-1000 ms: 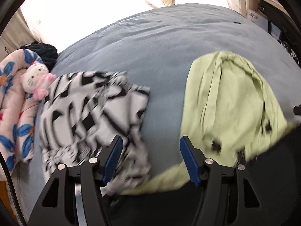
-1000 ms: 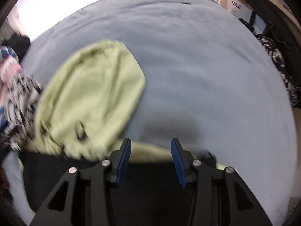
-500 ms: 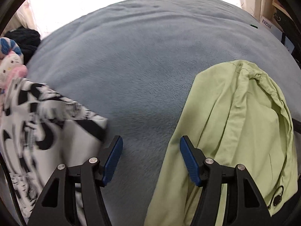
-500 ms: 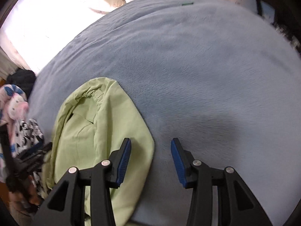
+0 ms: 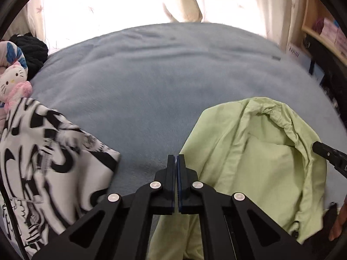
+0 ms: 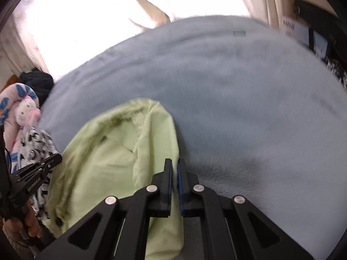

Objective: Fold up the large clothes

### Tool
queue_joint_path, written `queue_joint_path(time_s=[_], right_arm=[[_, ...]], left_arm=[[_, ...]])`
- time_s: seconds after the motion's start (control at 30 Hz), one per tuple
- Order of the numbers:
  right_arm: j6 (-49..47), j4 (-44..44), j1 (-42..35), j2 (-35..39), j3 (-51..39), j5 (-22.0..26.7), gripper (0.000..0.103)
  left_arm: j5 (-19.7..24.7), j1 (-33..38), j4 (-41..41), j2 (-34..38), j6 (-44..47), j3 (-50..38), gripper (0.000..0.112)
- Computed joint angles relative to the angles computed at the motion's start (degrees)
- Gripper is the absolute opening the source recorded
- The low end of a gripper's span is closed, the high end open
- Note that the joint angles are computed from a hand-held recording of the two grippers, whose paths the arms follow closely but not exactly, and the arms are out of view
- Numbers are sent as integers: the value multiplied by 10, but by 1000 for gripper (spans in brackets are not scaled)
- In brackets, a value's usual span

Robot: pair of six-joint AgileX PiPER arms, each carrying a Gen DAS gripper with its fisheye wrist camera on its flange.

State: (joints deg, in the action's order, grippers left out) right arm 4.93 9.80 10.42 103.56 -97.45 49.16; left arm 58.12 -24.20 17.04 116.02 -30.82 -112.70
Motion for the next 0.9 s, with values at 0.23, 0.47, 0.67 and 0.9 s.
queue_joint_path(time_s=[0.23, 0.47, 0.67, 0.9], right_arm=[[-41, 16, 7, -74, 12, -3, 4], [-194, 144, -20, -269, 192, -27, 4], [-203, 62, 25, -476, 359, 44, 4], [117, -237, 358, -546, 482, 100, 7]], left_arm=[[-7, 2, 10, -105, 9, 82, 0], [-61, 29, -44, -316, 41, 299, 0], [14, 25, -90, -517, 41, 460, 0], [69, -134, -23, -567, -77, 540, 0]])
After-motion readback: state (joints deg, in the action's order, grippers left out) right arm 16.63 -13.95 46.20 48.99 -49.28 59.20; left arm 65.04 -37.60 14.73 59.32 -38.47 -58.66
